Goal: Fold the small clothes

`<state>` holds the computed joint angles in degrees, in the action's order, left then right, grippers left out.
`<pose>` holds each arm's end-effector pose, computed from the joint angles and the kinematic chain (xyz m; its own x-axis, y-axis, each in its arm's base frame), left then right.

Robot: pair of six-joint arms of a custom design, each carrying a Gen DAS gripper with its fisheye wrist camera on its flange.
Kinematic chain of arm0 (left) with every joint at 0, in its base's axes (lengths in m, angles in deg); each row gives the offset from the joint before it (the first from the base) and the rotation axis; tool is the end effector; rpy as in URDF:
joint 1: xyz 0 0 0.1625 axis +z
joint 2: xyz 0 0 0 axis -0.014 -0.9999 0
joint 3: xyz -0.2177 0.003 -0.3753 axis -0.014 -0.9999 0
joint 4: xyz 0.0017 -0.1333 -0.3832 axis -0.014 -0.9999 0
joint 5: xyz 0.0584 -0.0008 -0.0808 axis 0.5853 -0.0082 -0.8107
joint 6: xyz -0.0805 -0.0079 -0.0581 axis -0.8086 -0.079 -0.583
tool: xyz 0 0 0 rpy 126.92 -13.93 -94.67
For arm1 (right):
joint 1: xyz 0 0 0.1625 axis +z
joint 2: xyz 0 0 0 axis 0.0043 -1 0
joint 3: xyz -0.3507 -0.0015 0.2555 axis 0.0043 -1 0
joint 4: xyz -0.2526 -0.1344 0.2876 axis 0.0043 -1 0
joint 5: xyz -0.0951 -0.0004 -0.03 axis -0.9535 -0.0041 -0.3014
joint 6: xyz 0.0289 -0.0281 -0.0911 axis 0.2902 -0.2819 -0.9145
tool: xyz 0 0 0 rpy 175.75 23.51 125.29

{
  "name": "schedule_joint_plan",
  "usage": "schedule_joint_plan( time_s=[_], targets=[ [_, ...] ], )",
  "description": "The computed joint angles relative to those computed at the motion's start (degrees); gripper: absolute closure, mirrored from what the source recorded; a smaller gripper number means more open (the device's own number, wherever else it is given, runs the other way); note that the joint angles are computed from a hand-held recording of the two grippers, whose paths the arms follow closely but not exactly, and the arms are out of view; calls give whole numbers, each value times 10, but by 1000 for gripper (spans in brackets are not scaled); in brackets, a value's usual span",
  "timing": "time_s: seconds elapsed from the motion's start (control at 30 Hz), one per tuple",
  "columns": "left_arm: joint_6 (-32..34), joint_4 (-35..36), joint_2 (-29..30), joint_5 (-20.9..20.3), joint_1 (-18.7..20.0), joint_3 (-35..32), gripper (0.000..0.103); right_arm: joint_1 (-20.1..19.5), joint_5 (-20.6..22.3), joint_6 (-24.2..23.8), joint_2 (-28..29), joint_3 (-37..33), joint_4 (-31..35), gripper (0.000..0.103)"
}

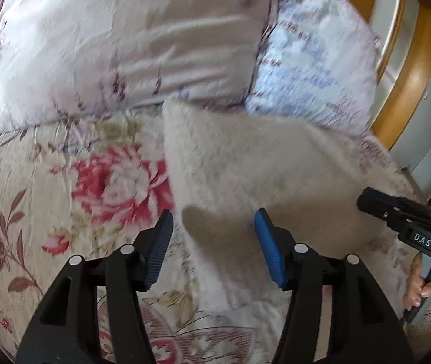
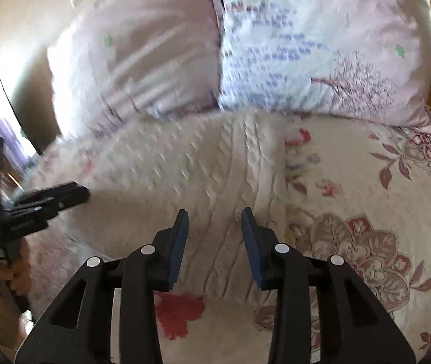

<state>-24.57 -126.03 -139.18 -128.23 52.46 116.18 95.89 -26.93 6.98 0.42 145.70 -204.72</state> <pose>-0.0532 -0.3987 0.2110 -0.8127 0.0598 -0.5796 0.4221 0.7462 -0.5148 0.1618 -0.4274 0.0272 -0.8024 -0.3801 0.4602 -0.5863 0.6464 -0.4883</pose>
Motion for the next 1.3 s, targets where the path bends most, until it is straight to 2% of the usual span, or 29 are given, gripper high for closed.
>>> schedule_joint_plan(
  time_s=[0.07, 0.2, 0.3, 0.37, 0.4, 0.47, 0.53, 0.6, 0.67, 0.7, 0.8, 0.87, 1.0, 1.13, 1.3],
  targets=[
    [-7, 0, 8, -9, 10, -1, 43, 8, -36, 4, 15, -17, 8, 64],
    [-12, -7, 26, -5, 20, -6, 34, 28, -83, 0, 46, -33, -24, 61],
    [-13, -12, 30, -11, 33, -11, 26, 48, -128, -29, 78, -53, -60, 56],
    [-27, -6, 14, -13, 27, -4, 27, 51, -127, -23, 69, -46, -58, 52],
    [-32, -8, 6, -13, 20, 4, 28, 45, -106, -9, 58, -31, -66, 46],
    [-33, -23, -15, -7, 0, 27, 28, 39, -79, -1, 52, -4, -120, 16],
    [-42, -28, -32, 14, -25, 51, 20, 40, -74, -19, 62, 10, -189, 11],
    [-60, -28, -43, 37, -51, 70, 15, 48, -87, -31, 72, 16, -230, 2],
    [-94, -5, -57, 59, -79, 88, 4, 53, -100, -45, 91, 20, -284, 1],
    [-110, 7, -59, 73, -89, 92, 2, 54, -105, -50, 97, 20, -298, 1],
    [-148, 39, -59, 96, -116, 104, 2, 55, -124, -49, 113, 25, -320, 1],
    [-188, 98, -62, 107, -127, 102, 2, 51, -122, -34, 110, 34, -301, 1],
    [-227, 155, -45, 114, -130, 95, 2, 41, -112, 5, 106, 46, -255, 1],
    [-235, 166, -24, 98, -113, 85, 2, 47, -141, 18, 120, 36, -234, 1],
    [-261, 203, -3, 101, -107, 73, 2, 57, -176, 21, 134, 18, -205, 1]
  ],
)
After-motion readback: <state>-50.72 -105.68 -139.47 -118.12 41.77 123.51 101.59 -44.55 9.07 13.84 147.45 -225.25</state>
